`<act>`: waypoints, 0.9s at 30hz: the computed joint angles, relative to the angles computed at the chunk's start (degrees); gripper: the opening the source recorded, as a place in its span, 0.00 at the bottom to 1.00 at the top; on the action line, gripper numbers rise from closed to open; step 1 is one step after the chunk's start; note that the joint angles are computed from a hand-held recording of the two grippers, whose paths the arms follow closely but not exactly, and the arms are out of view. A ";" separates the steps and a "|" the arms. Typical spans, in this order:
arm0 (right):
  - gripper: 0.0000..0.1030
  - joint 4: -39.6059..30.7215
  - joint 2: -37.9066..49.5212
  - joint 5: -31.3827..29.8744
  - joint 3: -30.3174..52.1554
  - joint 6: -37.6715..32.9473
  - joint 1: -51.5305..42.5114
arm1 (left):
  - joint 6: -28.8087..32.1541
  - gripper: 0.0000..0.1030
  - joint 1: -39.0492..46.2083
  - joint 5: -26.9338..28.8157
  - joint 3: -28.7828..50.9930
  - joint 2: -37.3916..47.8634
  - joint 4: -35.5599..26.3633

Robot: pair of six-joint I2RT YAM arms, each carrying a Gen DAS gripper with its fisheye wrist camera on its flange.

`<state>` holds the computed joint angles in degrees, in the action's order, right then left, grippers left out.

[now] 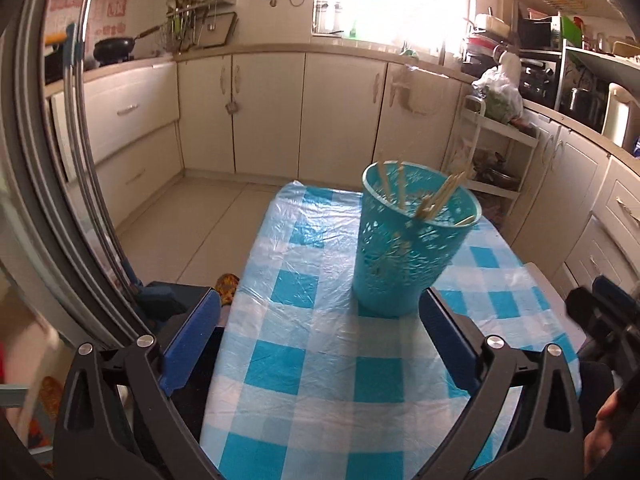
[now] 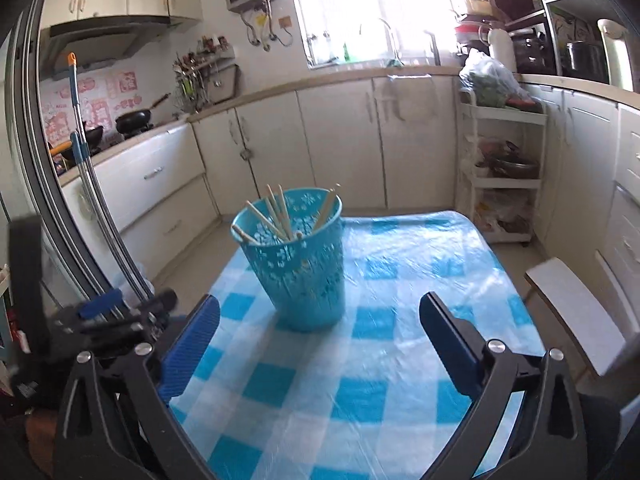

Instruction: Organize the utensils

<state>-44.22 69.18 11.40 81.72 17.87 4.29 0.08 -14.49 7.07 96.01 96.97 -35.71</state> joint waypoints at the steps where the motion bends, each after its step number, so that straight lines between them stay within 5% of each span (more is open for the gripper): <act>1: 0.93 -2.17 -0.12 0.94 1.81 0.34 0.86 | 0.42 0.93 -0.14 0.17 1.15 -1.13 -2.28; 8: 0.93 -17.35 0.27 8.79 17.49 6.93 10.67 | 4.48 0.93 1.56 5.73 12.03 -6.02 -20.00; 16: 0.93 -25.24 -3.79 27.50 16.87 22.10 34.03 | 3.40 0.93 4.37 1.54 9.86 -17.10 -24.52; 24: 0.93 -34.10 -1.87 43.77 22.25 30.52 46.83 | 6.45 0.93 7.42 2.95 8.86 -23.10 -26.50; 27: 0.93 -34.89 -1.22 44.50 23.40 30.57 48.11 | 7.59 0.93 6.40 0.09 9.12 -24.10 -27.34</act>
<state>-79.11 67.96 55.90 105.12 48.44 52.40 7.66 -8.09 7.16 105.13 72.87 -63.05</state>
